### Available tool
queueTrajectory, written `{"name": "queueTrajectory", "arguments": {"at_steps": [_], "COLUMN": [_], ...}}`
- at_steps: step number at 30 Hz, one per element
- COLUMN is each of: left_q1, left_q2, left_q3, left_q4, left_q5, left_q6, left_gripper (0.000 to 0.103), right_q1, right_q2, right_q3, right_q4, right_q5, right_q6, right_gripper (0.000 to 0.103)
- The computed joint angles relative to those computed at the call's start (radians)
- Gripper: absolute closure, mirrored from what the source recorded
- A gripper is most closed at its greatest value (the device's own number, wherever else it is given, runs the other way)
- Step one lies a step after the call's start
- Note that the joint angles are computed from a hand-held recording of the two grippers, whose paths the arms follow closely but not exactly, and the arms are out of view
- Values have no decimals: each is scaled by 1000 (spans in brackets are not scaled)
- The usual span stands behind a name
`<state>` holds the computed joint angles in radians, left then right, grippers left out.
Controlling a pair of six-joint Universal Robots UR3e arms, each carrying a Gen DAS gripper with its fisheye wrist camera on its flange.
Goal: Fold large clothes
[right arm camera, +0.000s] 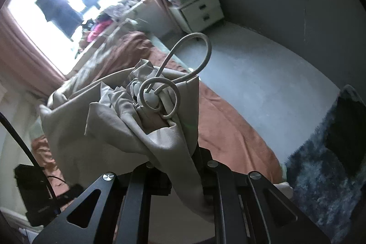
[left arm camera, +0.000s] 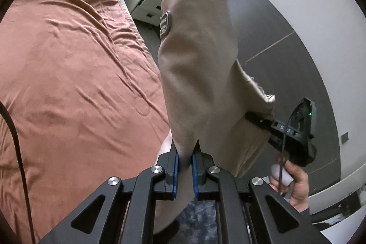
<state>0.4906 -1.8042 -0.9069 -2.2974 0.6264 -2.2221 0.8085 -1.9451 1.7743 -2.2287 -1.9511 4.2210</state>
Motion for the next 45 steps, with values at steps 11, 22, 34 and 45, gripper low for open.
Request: {"name": "queueTrajectory", "arguments": {"at_steps": [11, 22, 34, 45], "left_q1": [-140, -154, -139, -162], "left_q2": [-272, -241, -83, 40], "left_q3": [46, -234, -494, -628], "left_q4": [468, 638, 570, 473], "left_q5": [73, 190, 229, 263], "left_q6": [-292, -258, -93, -24], "left_gripper": [94, 54, 54, 59], "right_q1": [-268, -200, 205, 269], "right_q2": [374, 429, 295, 302], "right_q3": [-313, -325, -102, 212], "right_q4": [70, 92, 302, -149], "right_q5": [201, 55, -248, -266], "right_q6": [-123, 84, 680, 857], "right_gripper": [89, 36, 36, 80]}}
